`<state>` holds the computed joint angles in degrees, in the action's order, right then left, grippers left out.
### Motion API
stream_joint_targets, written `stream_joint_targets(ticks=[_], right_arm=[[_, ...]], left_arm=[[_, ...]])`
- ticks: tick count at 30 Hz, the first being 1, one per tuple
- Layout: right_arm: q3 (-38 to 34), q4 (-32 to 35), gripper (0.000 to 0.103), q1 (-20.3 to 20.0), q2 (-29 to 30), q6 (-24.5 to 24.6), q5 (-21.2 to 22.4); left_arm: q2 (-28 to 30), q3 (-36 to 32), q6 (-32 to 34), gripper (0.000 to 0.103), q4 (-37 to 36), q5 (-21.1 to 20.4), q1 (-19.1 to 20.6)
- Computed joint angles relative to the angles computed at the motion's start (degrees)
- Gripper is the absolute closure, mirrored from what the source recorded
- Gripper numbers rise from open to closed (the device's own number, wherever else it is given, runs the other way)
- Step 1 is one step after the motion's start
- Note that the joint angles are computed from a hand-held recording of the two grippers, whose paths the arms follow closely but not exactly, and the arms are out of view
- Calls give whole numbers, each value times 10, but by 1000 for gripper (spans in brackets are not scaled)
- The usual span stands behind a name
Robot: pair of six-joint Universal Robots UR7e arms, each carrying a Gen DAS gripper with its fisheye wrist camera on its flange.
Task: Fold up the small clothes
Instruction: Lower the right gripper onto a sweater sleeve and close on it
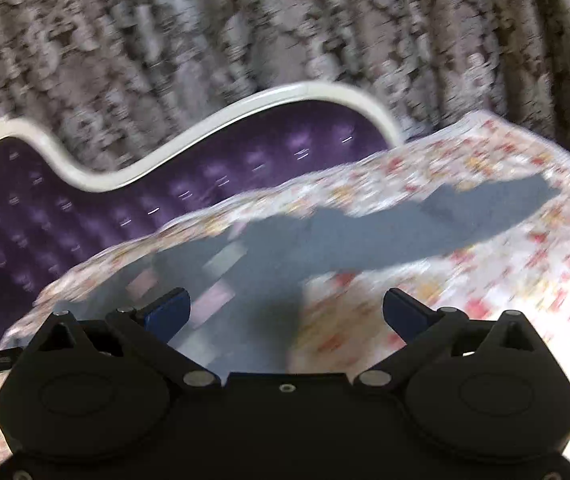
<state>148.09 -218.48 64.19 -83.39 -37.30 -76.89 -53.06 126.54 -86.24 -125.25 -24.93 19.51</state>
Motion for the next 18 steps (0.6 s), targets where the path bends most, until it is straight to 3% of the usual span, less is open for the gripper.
stream_joint_targets(ticks=[2,6,8,10,15,18], right_arm=[[-44,-4,1,-1,22,8,-30],[-130,56,1,-18,46,33,-57],[-173,81,6,-26,63,51,-77],[-214,116,20,-36,76,74,-84],[-285,150,23,-74,101,160,-72],[-316,165,29,-89,118,182,-56]], left_arm=[[29,-10,56,21,-66,-7,26],[78,-22,139,21,-172,-31,67],[91,-26,131,21,-170,-28,76],[105,-32,121,21,-159,-21,85],[116,-28,111,20,-161,-27,99],[125,-8,128,19,-222,-21,99]])
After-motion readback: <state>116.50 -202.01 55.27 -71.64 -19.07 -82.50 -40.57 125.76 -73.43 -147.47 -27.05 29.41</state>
